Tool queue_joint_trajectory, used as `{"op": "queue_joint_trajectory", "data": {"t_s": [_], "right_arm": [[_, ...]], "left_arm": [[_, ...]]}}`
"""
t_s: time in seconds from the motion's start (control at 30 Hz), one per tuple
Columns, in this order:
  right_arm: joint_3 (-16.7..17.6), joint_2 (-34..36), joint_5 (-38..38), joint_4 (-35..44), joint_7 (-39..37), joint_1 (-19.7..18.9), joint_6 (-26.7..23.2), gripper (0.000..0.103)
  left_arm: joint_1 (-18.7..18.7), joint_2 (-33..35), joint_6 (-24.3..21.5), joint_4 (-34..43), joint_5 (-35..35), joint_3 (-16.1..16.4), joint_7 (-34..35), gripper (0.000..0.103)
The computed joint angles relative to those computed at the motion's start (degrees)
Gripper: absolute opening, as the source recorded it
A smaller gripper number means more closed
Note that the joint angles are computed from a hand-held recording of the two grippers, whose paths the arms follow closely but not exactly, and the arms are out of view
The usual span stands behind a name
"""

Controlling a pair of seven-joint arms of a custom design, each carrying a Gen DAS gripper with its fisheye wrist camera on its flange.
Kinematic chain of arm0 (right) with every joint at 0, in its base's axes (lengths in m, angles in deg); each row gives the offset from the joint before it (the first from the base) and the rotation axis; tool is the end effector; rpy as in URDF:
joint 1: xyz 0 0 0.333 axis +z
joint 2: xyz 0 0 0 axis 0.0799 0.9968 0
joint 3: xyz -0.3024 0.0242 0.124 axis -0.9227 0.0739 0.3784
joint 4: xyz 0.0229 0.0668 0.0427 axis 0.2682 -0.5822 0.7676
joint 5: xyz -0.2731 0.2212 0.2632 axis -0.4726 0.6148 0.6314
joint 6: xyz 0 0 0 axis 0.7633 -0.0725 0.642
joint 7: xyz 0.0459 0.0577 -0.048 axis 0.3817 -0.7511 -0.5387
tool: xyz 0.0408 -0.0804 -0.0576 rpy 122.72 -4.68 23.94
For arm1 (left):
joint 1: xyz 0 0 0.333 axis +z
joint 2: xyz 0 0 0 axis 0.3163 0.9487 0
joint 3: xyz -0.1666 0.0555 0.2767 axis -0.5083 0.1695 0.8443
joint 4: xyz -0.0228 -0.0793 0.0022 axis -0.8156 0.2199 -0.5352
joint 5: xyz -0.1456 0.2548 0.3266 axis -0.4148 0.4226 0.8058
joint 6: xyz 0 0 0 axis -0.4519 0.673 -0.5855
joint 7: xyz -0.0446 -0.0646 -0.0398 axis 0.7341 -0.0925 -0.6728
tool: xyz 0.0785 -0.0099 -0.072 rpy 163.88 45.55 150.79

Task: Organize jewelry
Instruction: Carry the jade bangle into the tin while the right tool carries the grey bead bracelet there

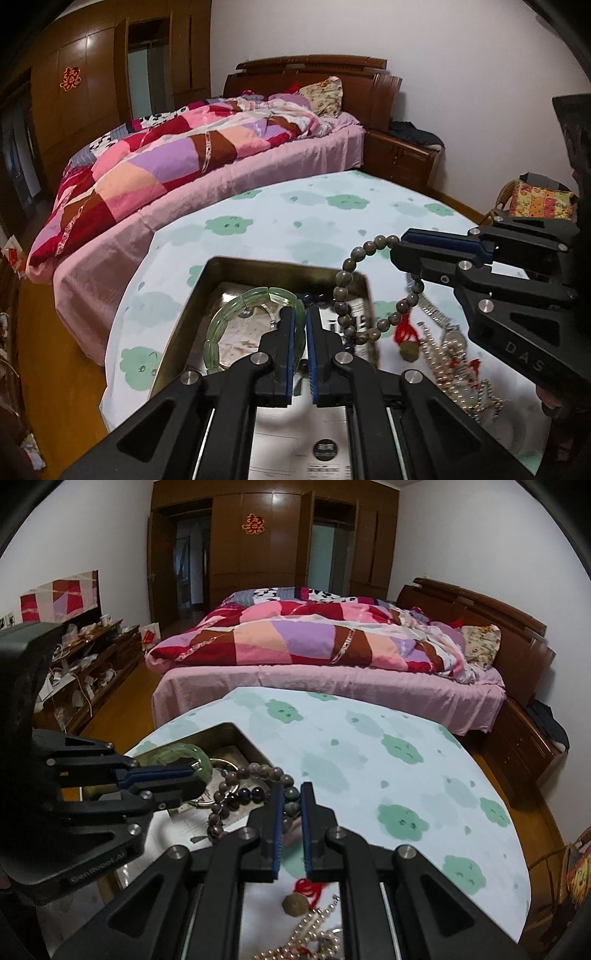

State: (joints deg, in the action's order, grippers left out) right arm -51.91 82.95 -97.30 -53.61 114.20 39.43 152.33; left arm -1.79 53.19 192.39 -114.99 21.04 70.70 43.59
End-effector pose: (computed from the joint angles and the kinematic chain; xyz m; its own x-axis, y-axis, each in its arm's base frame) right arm 0.5643 0.4526 0.4855 0.0376 -0.9963 0.0778 -0.6397 -0.0838 -0.7640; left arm 0.6186 -0.4130 0.4578 -0.6961 -0.7172 0.0315 -0.5093 0.4624 -0.7259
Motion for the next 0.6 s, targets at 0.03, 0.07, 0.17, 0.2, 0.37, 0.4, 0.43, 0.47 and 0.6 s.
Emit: {"op": "queue_joint_trajectory", "data": {"t_s": [0.03,0.07,0.17,0.2,0.37,0.4,0.43,0.47,0.6], "right_arm": [[0.1,0.5,0.4,0.5,-0.7,-0.1,0.0,0.011],[0.1,0.9,0.7,0.8,-1.1,-0.1,0.0,0.011],[0.0,2.1,2.0,2.0,-2.7,-0.1,-0.1,0.011],[-0.1,2.5,2.5,2.2,-3.1,-0.1,0.0,0.011],[-0.7,3.7,4.4,3.2,-4.6,0.2,-0.1,0.011],[-0.8,3.9,4.6,3.3,-4.8,0.2,-0.2,0.011],[-0.9,4.1,4.8,3.5,-4.9,0.3,-0.2,0.011],[-0.9,4.3,5.1,3.7,-5.1,0.4,-0.3,0.011],[-1.1,4.9,6.1,4.2,-5.8,0.6,-0.6,0.011]], "left_arm": [[-0.2,0.3,-0.3,0.3,0.4,0.5,-0.4,0.005],[-0.4,0.5,-0.6,0.6,0.8,0.8,-0.8,0.005],[-0.5,1.3,-1.5,1.7,1.6,1.3,-1.5,0.005],[-0.6,1.6,-1.8,2.1,1.9,1.5,-1.8,0.005],[-0.7,2.8,-3.3,3.7,3.0,1.9,-2.6,0.005],[-0.6,3.0,-3.5,3.9,3.0,1.9,-2.7,0.005],[-0.5,3.2,-3.9,4.1,3.0,1.8,-2.7,0.005],[-0.3,3.3,-4.2,4.2,2.8,1.6,-2.6,0.005],[-0.2,3.5,-4.7,4.3,3.0,1.5,-2.4,0.005]]}}
